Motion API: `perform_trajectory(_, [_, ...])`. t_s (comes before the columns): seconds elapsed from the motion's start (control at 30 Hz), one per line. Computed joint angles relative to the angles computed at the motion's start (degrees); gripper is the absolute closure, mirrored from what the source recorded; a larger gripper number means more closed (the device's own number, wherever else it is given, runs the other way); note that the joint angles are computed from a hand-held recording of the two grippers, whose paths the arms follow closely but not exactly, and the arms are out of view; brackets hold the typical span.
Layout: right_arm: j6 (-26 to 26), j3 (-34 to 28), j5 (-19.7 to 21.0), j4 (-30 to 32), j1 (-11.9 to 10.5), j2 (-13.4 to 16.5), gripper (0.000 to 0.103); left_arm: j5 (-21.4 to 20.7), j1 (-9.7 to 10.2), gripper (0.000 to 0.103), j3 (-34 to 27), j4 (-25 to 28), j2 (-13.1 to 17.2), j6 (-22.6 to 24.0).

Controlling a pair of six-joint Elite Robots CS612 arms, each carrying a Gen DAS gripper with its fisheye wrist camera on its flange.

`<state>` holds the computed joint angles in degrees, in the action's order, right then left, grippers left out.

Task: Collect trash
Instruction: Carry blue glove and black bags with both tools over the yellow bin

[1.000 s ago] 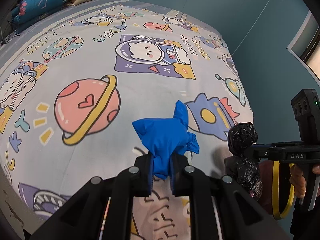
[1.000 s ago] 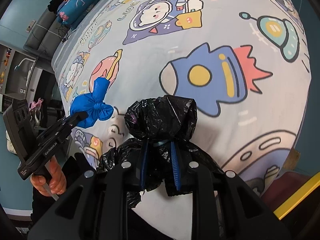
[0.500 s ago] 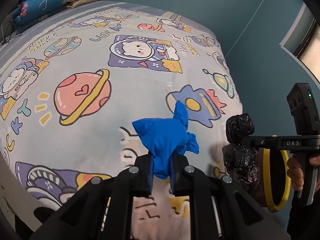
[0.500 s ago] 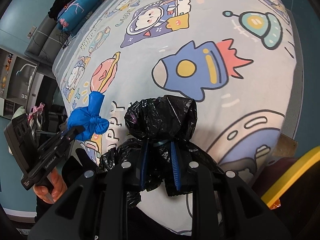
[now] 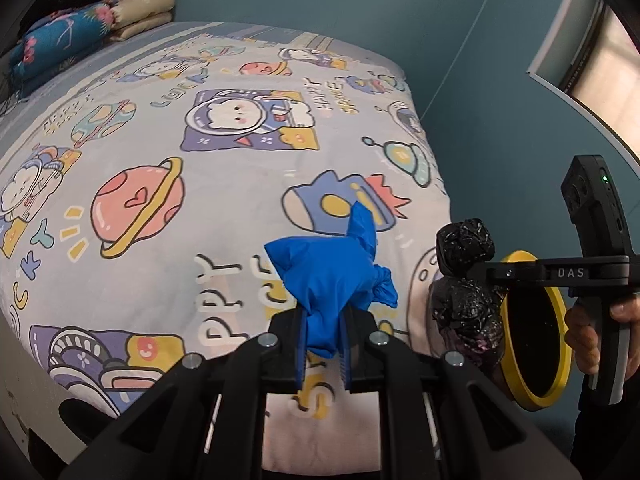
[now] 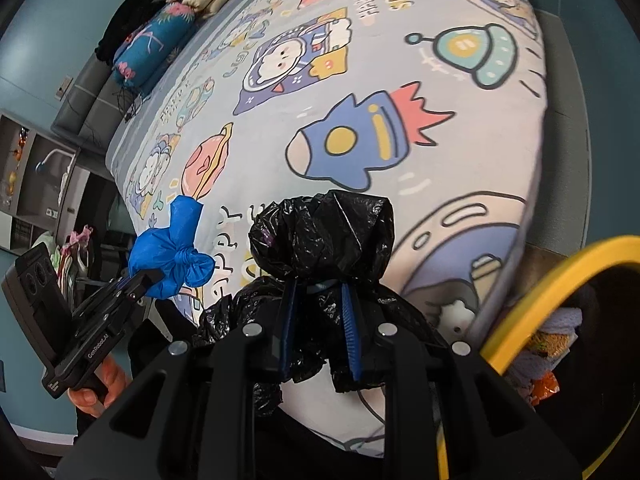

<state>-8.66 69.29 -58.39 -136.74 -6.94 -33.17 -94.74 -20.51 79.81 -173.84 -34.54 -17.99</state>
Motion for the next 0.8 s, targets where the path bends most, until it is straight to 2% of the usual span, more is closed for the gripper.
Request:
perform_trajectory(0.37, [5.08, 6.99, -0.57, -7.07, -3.2, -3.1, 0.083, -1.15, -2.31, 0.092, 0.48, -1.25, -0.69, 3.04])
perform_trajectory(0.8, [12.93, 12.88, -1.06, -14.72, -7.31, -5.26, 0.082, -3.57, -4.88, 0.092, -0.66, -0.95, -0.93, 6.42])
